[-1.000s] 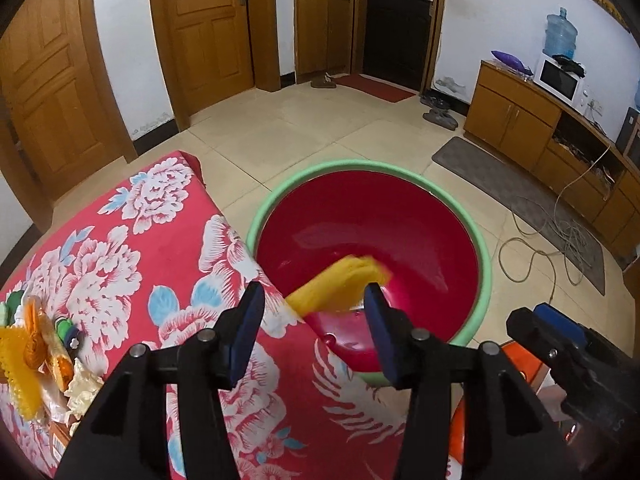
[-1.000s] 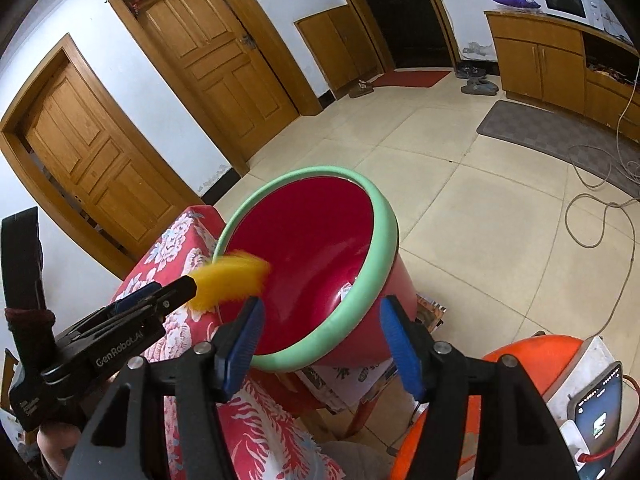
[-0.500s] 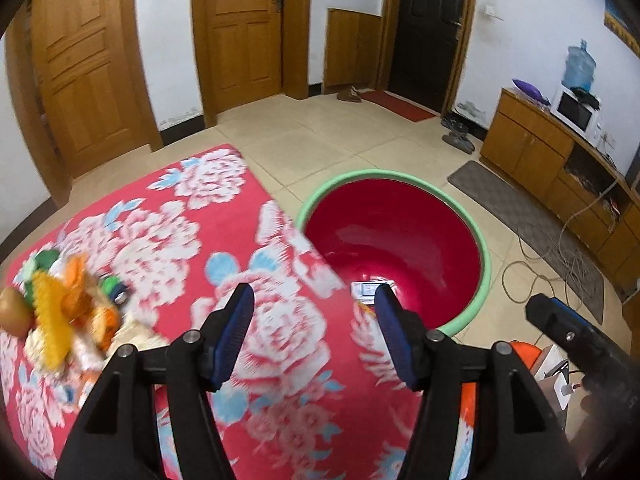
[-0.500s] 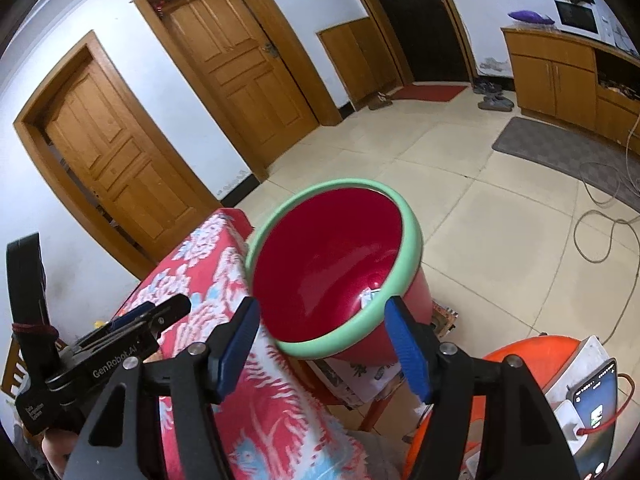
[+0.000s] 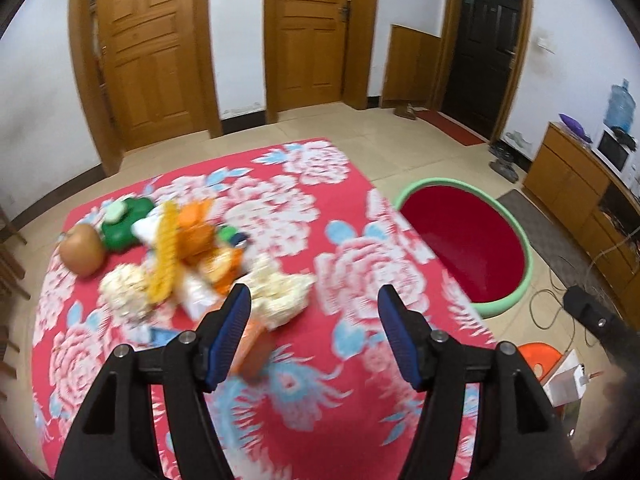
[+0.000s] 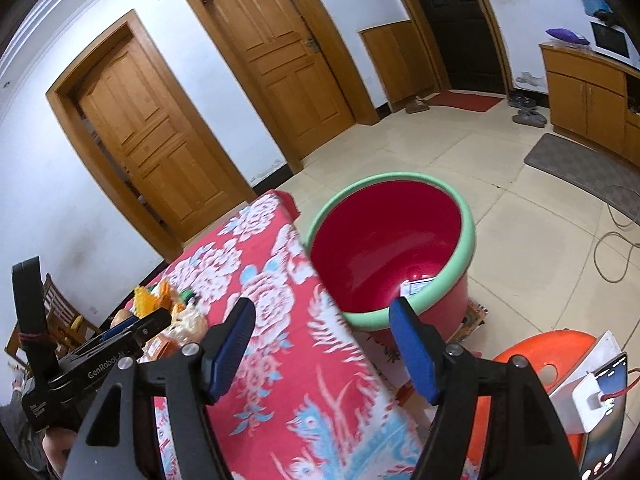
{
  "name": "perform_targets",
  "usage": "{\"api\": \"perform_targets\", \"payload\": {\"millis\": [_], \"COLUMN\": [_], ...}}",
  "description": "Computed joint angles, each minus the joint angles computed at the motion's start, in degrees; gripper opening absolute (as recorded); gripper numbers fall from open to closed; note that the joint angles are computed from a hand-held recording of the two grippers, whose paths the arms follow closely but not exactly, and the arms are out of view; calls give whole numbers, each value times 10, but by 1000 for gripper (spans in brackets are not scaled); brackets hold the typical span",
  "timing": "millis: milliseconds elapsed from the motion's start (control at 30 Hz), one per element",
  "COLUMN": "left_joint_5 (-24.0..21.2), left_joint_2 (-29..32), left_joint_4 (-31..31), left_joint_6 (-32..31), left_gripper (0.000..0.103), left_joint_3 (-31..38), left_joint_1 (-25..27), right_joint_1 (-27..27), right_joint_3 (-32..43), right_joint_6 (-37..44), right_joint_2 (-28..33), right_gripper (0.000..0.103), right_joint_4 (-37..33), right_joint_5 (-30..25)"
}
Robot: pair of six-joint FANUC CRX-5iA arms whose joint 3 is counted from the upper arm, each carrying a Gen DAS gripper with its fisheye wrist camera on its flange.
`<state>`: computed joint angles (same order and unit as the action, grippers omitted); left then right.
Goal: Collect trash
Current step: 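Move the left tool to the table and grasp the orange barcode box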
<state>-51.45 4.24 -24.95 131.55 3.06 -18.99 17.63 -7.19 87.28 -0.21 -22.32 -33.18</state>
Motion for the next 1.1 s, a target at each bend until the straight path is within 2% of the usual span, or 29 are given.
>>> {"api": "perform_targets", "payload": {"millis": [300, 767, 833, 1100], "left_joint_5": [-10, 14, 24, 46], "left_joint_2": [-24, -10, -13, -52], "left_joint_4": [2, 34, 41, 45], "left_joint_6": [15, -1, -8, 4], "left_gripper": [66, 65, 57, 57], "left_joint_3": [-43, -73, -81, -112], "left_joint_1": [27, 57, 61, 68], "right_joint_1": [25, 40, 41, 52], "right_joint_3": [-5, 6, 8, 9], "right_joint_6": [-13, -30, -30, -28], "right_joint_2": [-2, 21, 23, 23], "right_gripper": [73, 73, 73, 73], "right_joint_4": [17, 37, 38, 45], "right_joint_5": [-10, -25, -28, -31]}}
